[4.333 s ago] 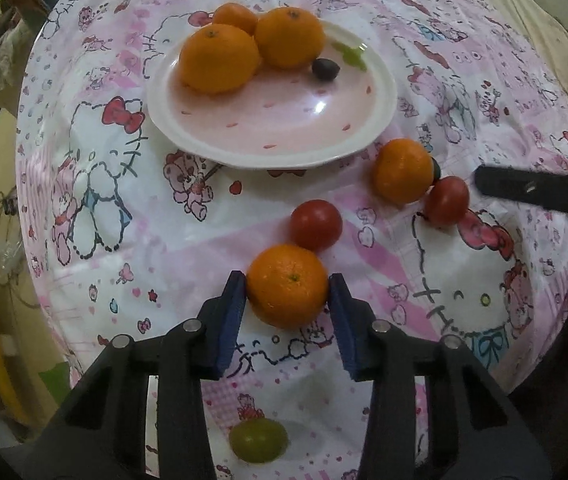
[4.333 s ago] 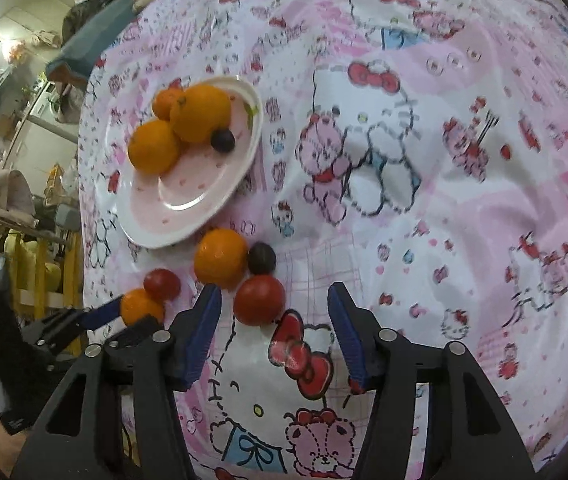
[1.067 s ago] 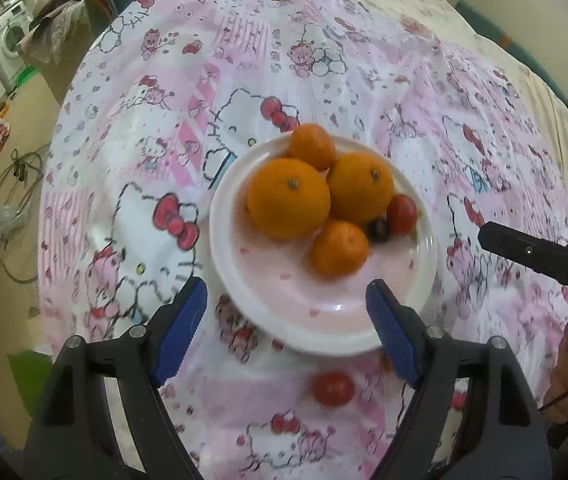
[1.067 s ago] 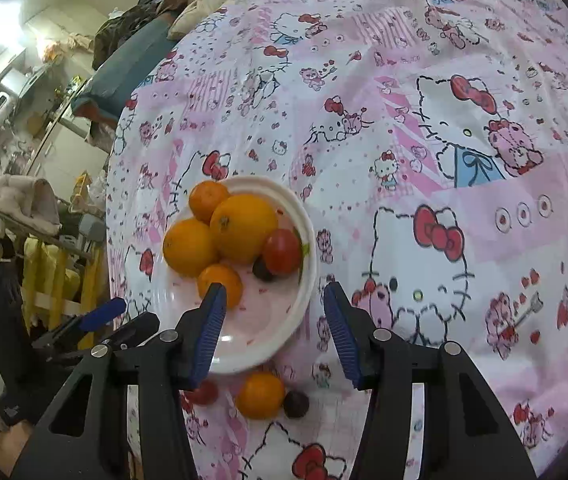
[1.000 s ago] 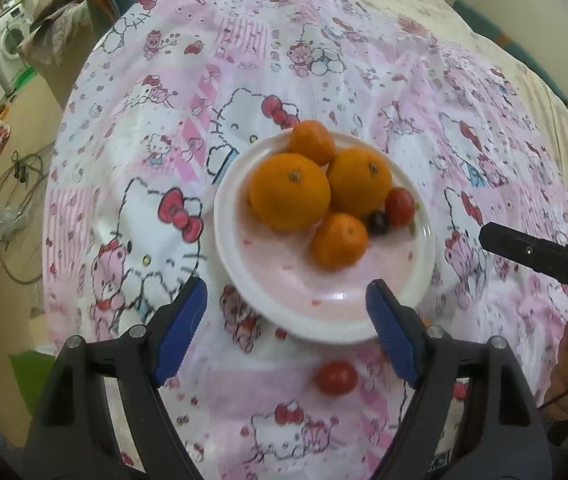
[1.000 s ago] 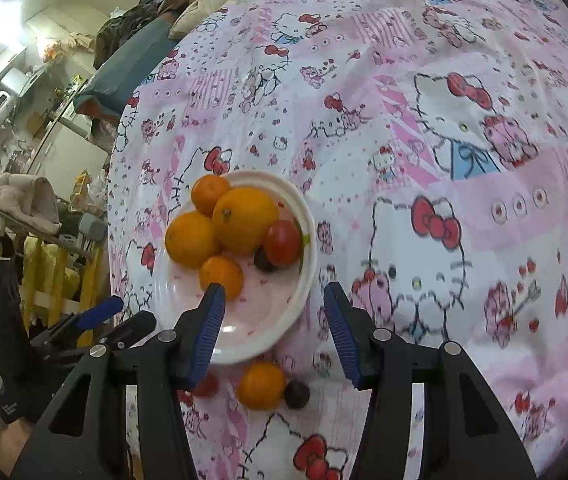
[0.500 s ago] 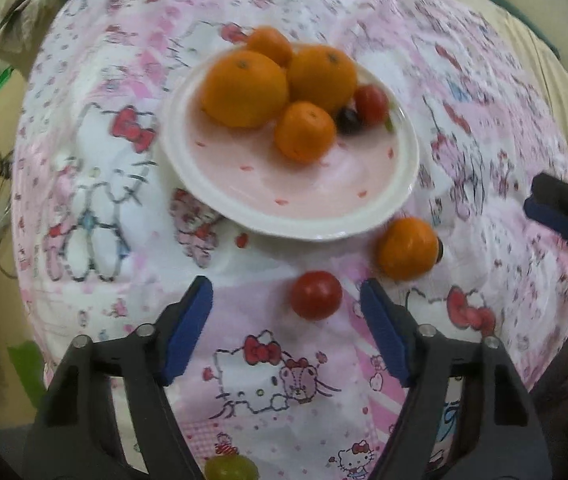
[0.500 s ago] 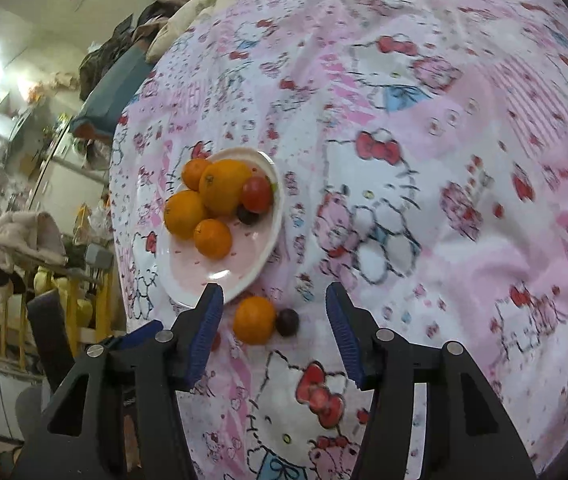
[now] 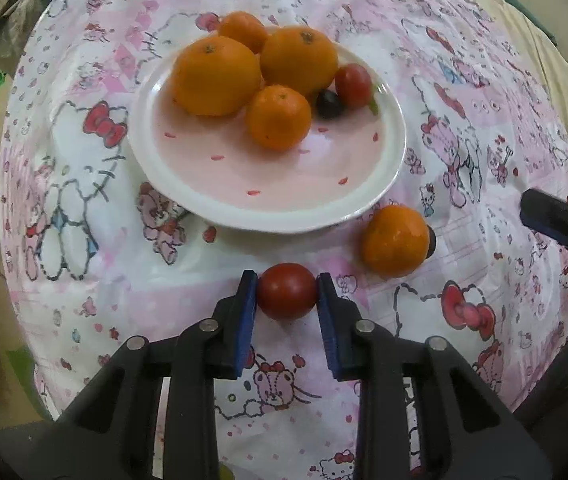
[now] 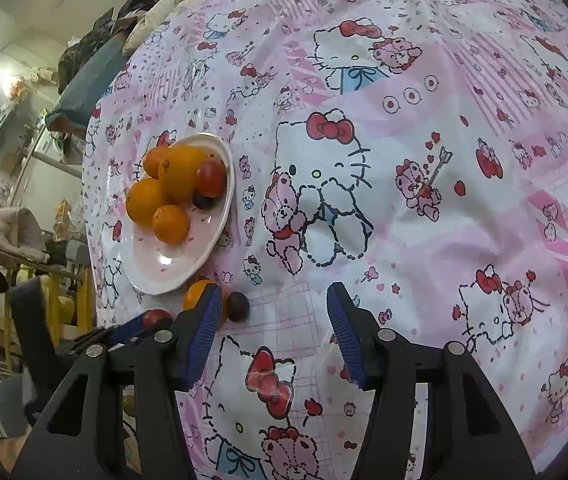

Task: Organize fruits
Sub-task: 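Grasp a small red tomato with the left tool while the right tool approaches a dark plum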

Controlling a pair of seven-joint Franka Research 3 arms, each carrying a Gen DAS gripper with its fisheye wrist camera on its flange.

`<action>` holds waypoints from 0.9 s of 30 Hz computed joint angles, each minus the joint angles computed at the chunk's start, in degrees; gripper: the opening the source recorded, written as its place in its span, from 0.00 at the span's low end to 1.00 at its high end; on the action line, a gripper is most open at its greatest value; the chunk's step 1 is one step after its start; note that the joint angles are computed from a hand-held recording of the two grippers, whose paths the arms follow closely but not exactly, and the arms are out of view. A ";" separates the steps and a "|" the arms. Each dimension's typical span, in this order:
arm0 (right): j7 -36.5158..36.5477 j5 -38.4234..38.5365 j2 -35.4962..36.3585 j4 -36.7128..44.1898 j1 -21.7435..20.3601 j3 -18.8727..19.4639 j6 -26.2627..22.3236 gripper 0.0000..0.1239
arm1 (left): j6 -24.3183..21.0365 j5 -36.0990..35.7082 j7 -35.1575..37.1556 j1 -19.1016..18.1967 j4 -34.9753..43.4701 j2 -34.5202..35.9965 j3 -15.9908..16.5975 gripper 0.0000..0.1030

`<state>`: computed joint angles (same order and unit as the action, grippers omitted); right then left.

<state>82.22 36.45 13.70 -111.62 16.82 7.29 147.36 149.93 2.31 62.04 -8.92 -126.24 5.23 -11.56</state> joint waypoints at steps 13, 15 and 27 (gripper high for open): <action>6.32 -45.26 3.77 1.23 12.24 -5.24 1.74 0.55 | 2.32 -2.88 -2.02 1.65 -2.50 -5.28 1.84 0.25; 5.32 -46.46 4.74 1.84 12.35 -4.65 1.25 0.53 | 2.49 -4.45 -1.58 1.77 -2.31 -5.05 1.95 0.25; -0.79 -44.93 8.95 5.41 11.97 -3.01 3.48 0.19 | 3.13 -6.86 -0.88 2.59 -3.06 -5.65 2.52 0.25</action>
<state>81.43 -8.48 22.65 -106.21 28.79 4.28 150.84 153.06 -4.55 61.17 -6.33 -129.30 -0.42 -9.04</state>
